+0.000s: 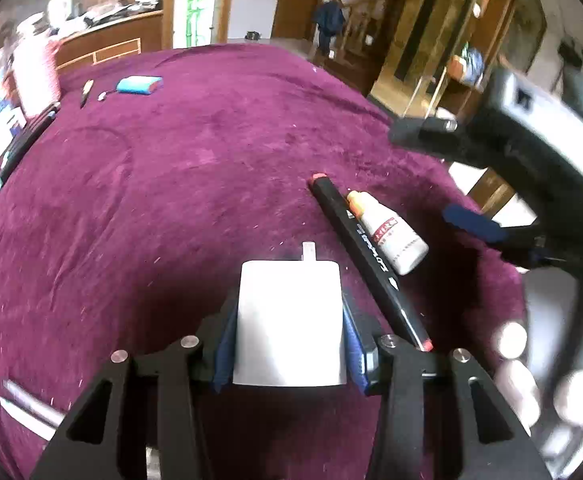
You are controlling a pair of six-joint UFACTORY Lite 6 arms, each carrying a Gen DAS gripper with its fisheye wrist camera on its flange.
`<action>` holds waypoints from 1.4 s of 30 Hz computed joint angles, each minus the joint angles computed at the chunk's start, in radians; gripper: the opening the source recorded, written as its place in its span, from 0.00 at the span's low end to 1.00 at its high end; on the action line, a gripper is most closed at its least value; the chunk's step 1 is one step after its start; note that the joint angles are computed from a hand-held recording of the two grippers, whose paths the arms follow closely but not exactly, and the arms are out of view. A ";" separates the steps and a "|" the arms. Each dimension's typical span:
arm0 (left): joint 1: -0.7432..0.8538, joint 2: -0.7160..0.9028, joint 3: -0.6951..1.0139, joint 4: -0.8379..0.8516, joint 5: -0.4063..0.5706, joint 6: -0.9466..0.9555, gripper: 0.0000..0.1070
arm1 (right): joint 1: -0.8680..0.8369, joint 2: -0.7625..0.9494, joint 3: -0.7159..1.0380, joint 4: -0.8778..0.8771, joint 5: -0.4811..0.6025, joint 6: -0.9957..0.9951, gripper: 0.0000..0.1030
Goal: Organize rigid objects
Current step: 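Move the left tool to the white charger block and close on it, then carry the charger toward the tray with the left tool while the right grasps the black marker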
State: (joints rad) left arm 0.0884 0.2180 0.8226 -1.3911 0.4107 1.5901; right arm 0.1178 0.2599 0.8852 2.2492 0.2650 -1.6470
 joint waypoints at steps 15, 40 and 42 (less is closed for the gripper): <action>0.806 -0.311 -0.141 0.330 0.579 0.013 0.42 | 0.033 0.040 0.047 -0.130 0.007 0.042 0.99; 1.195 -0.065 0.061 0.450 0.699 0.043 0.42 | 0.033 0.132 0.085 -0.297 0.196 0.123 0.89; 1.193 -0.070 0.056 0.449 0.694 0.050 0.42 | 0.027 0.127 0.082 -0.315 0.201 0.141 0.89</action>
